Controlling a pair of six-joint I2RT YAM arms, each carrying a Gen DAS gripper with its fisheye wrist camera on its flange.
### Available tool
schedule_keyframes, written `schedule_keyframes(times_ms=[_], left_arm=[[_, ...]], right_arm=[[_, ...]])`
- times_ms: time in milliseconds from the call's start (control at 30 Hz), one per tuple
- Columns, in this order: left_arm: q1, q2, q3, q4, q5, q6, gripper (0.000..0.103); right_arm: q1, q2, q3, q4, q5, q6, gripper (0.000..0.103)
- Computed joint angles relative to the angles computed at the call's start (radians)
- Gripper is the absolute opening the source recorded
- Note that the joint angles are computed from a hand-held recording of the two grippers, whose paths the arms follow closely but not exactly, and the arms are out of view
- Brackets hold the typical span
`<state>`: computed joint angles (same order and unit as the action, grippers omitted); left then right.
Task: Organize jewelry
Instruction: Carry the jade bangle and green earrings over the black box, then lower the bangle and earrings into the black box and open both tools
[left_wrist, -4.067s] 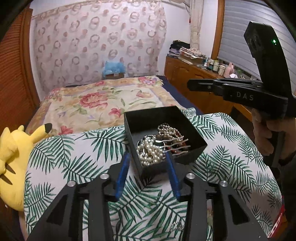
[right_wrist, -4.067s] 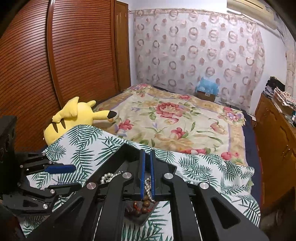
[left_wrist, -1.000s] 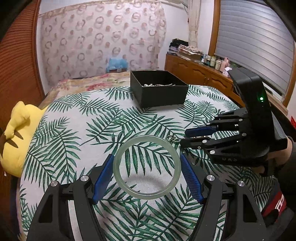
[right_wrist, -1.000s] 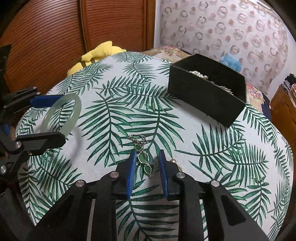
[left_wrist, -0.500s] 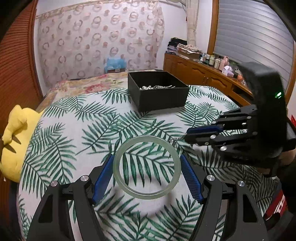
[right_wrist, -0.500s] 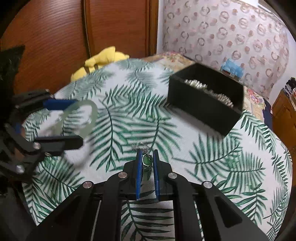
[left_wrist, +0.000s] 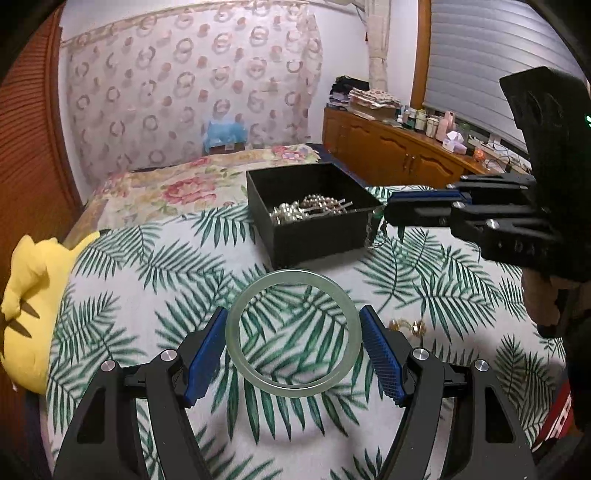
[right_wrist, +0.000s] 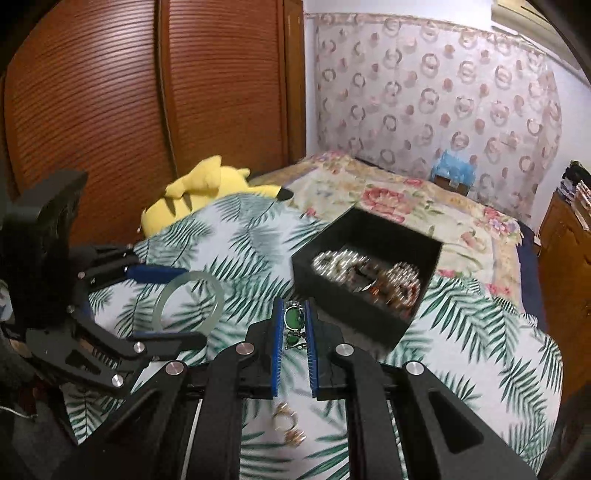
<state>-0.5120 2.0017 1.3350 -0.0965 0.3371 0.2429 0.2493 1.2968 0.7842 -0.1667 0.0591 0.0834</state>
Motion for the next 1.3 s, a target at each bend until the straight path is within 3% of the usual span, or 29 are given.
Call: schedule_keyframes(times_ms=[367,800,900,1233,1300], left_arm=[[-0.029,0.135,0.27,-0.128,-0.026,0.008,0.069],[-0.058,0.298,0.568,-0.26,-0.04,0.022,0.069],[-0.066,0.342,0.654,-0.295,-0.047,0.025,0.069],[-0.104,0.563,1.039,-0.467,-0.091,0.044,0.069],[-0.11,0.642,1.182,-0.541,-0.101,0.04,0.069]], right_arm=[[-0.193,0.156,0.106,0.075,-0.097,-0.055,0.013],[-0.287,0.238,0.08,0.196,-0.189,-0.007,0.014],[-0.285,0.239,0.071,0.21,-0.181,-0.014,0.023],[-0.317,0.204,0.03,0.238,-0.097,0.012,0.026],[-0.327,0.201,0.025,0.244,-0.086,0.015,0.037]])
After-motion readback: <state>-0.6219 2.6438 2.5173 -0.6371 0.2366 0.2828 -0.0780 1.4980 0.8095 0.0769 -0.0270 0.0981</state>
